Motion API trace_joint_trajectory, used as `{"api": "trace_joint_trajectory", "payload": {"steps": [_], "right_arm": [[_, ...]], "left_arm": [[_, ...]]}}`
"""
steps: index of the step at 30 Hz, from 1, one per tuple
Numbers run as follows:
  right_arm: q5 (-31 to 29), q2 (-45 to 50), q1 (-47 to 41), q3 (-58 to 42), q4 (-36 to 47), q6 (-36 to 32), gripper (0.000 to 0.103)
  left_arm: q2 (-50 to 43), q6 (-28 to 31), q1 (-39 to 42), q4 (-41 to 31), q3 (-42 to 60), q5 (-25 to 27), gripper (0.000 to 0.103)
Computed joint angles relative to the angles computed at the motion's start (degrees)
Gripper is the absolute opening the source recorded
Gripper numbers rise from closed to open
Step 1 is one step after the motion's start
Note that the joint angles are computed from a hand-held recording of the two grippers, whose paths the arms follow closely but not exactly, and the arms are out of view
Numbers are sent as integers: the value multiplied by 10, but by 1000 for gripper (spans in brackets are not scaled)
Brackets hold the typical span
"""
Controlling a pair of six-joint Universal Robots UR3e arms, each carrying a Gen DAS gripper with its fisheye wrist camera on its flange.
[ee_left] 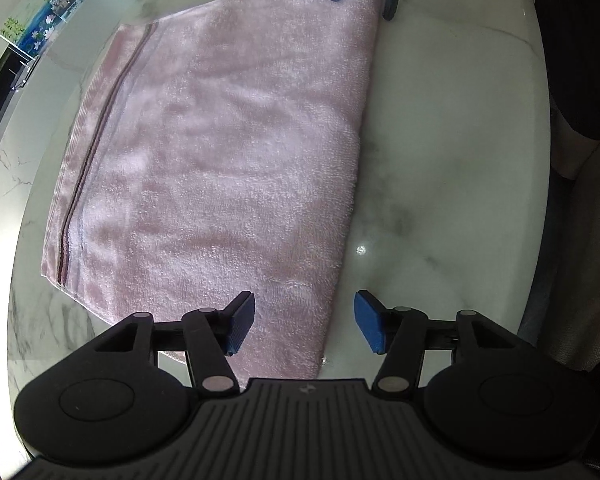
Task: Fold towel
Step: 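Close the left gripper on one folded-towel corner while the right gripper grasps another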
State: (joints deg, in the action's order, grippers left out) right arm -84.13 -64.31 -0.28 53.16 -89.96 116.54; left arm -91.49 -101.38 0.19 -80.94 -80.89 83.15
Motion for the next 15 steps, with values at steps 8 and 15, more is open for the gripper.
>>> {"api": "trace_joint_trajectory", "payload": {"steps": [8,15], "right_arm": [[27,47,-24,-85,74,-8,41],[25,76,-29,-137,102,-1,26]], "left_arm": [[-68,6,32,-107,107,-28,48],[-95,-6,32,-153,152,-32,30]]}}
